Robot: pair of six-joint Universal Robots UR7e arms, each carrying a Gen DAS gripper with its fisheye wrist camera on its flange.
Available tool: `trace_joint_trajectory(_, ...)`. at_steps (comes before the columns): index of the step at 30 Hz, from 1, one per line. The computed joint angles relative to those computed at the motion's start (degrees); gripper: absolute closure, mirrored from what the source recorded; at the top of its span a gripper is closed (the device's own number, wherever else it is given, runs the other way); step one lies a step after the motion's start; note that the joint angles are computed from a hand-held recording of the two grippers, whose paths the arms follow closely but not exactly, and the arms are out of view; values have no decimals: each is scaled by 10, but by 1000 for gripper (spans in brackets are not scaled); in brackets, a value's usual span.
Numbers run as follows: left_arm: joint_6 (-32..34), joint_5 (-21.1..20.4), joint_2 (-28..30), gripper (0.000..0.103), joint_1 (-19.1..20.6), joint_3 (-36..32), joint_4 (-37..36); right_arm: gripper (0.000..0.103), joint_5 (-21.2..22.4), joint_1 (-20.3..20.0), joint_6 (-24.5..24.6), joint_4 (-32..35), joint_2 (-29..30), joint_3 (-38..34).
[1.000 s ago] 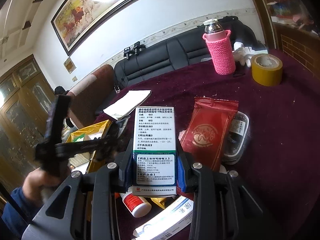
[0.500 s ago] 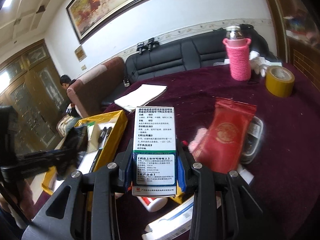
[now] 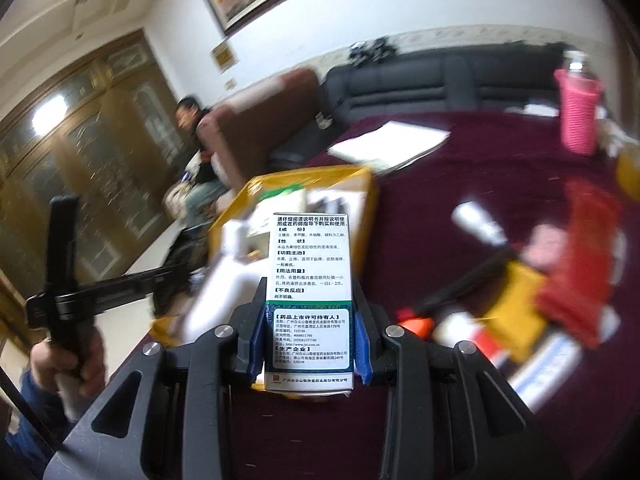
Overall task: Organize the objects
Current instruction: 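Carry the medicine box and black pouch to the tray and open both grippers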
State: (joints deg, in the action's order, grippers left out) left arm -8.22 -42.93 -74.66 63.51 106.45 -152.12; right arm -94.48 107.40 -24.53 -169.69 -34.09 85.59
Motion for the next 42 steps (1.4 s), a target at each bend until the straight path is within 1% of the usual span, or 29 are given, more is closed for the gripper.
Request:
trace_joint_trajectory(4,-3,-1,-4,84,13,3,2,70,-19,24,-10,41,41,-40)
trace_joint_trajectory(8,5,-12,-9,84,21,4,7,70,-36,32,0,97,81,-94)
trace_joint_trajectory(10,10,-8,-8,84,20,5,7,70,-43,34,5,128,99,-119)
trace_joint_trajectory(15,33,8,-3,84,15,16,-12,70,-77,38,0,162,129,-148)
trace_joint_trajectory(19,37,8,4,84,15,23,-24,70,-97,37,-4,174,135,-156)
trace_joint_trajectory(22,42,13,6,84,13,27,-39,70,-102,38,-6,177,140,-159)
trace_joint_trajectory(26,44,0,3,83,16,26,-41,70,-112,41,-7,180,149,-165)
trace_joint_trajectory(32,44,-18,2,82,19,26,-46,70,-116,44,-5,167,151,-156)
trace_joint_trajectory(35,41,-27,-2,81,18,26,-41,69,-105,44,-2,177,147,-153)
trace_joint_trajectory(38,45,-33,-6,81,16,30,-52,67,-110,45,-4,172,144,-149)
trace_joint_trajectory(39,47,-35,-8,80,14,32,-55,66,-108,45,-5,170,142,-146)
trace_joint_trajectory(40,47,-37,-9,78,14,32,-55,62,-105,45,-6,166,139,-142)
trace_joint_trajectory(41,45,-38,-12,74,12,33,-58,60,-101,45,-6,162,134,-136)
trace_joint_trajectory(42,45,-39,-13,68,11,34,-63,60,-97,45,-6,159,132,-134)
